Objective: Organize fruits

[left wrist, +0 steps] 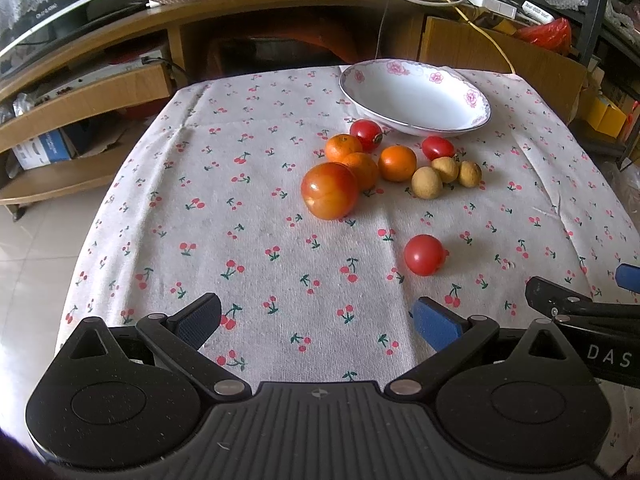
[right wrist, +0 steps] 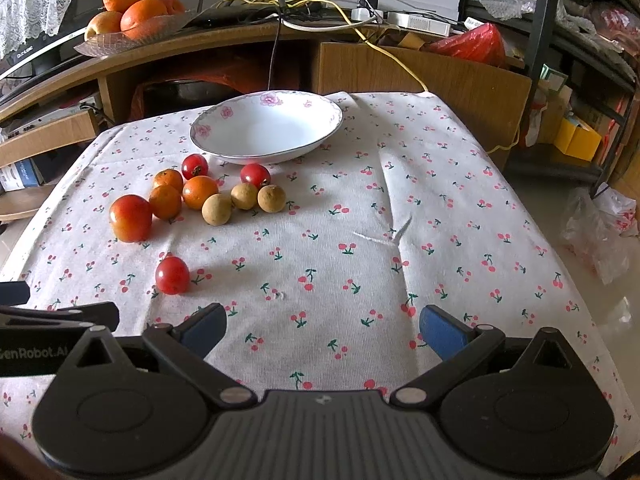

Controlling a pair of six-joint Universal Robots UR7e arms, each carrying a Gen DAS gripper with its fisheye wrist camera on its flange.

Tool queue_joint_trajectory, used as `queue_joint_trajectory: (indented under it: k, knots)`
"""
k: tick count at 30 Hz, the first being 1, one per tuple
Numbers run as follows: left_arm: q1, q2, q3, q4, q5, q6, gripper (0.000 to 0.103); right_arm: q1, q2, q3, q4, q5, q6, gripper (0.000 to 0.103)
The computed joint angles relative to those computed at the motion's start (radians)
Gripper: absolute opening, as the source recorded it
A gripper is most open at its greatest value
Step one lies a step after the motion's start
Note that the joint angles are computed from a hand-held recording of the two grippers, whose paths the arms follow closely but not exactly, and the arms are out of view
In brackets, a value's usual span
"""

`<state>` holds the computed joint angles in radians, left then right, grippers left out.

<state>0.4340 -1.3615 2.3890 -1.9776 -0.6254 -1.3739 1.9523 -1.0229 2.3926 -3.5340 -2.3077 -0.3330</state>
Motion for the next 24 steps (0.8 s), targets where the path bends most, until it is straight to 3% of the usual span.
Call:
queue_joint_trajectory:
  k: [24]
  knots:
    - [0.001, 0.011, -0.007, 0.019, 0.005, 0.001, 0.102, -0.001, 0.001, 0.002, -0.001, 0.009, 0.002, 0.097]
